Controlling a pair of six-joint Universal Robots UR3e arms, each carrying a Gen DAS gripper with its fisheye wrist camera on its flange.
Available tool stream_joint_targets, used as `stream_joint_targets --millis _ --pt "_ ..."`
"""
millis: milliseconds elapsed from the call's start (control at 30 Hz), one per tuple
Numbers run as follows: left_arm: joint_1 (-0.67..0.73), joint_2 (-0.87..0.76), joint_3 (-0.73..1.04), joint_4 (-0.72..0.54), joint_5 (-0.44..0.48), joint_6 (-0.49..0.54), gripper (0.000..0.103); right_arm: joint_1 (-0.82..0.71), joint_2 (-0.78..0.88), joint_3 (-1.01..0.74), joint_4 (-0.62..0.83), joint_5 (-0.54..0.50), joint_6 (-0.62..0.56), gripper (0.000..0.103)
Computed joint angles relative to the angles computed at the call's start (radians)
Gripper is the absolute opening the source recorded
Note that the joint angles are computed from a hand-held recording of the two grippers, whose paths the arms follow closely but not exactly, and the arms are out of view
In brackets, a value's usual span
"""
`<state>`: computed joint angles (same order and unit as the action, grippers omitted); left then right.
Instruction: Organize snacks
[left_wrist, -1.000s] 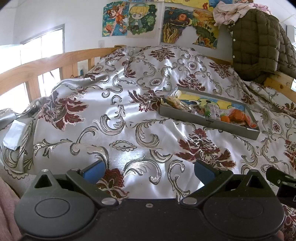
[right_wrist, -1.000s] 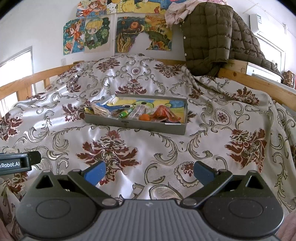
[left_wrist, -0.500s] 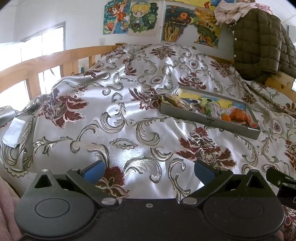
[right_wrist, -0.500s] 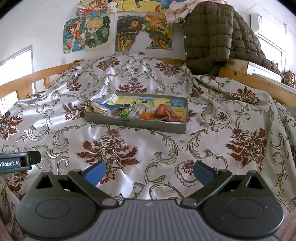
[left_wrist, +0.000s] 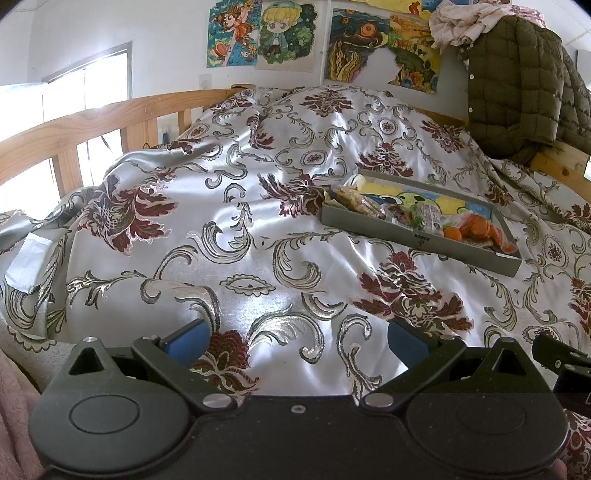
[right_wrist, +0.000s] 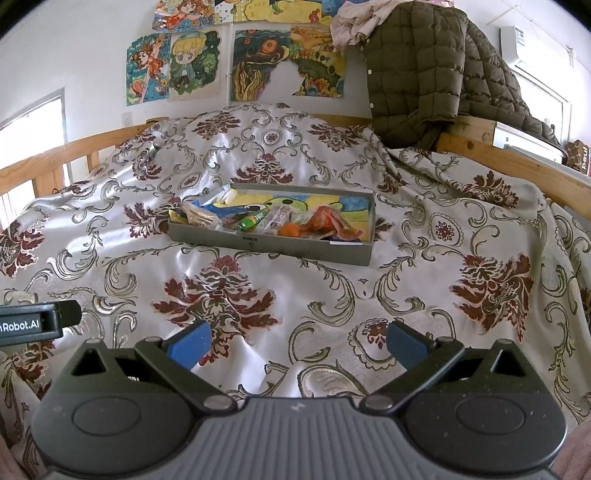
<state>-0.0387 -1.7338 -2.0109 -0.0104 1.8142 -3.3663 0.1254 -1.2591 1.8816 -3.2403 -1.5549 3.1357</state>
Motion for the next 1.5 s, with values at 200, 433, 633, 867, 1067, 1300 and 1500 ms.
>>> stream_joint_targets --millis 200,433,633,867,1067,1300,1500 --pt "0.0 0.0 0.004 -0.005 0.001 -0.001 0.102 0.002 -0.001 -0.002 0.004 -0.002 0.001 0.103" --pt "0.004 0.0 -0.001 0.0 -0.003 0.001 0.102 0.002 -0.001 -0.003 0.005 -0.003 0.0 0.103" --pt "0.004 0.001 0.001 -0.004 -0.004 0.001 0.102 0.002 0.0 -0.004 0.004 -0.003 -0.001 0.103" --pt "0.005 0.002 0.001 -0.004 -0.004 0.001 0.102 0.002 0.0 -0.005 0.006 -0.003 -0.001 0.103" --pt "0.005 0.002 -0.001 -0.004 -0.004 0.0 0.102 0.002 -0.001 -0.006 0.009 -0.004 -0.001 0.103" --pt "0.005 0.004 -0.008 0.001 -0.005 0.0 0.102 0.002 -0.002 -0.007 0.011 -0.003 -0.002 0.103" --pt "0.004 0.003 0.003 -0.01 -0.003 0.0 0.102 0.002 -0.001 -0.01 0.014 -0.003 -0.002 0.103"
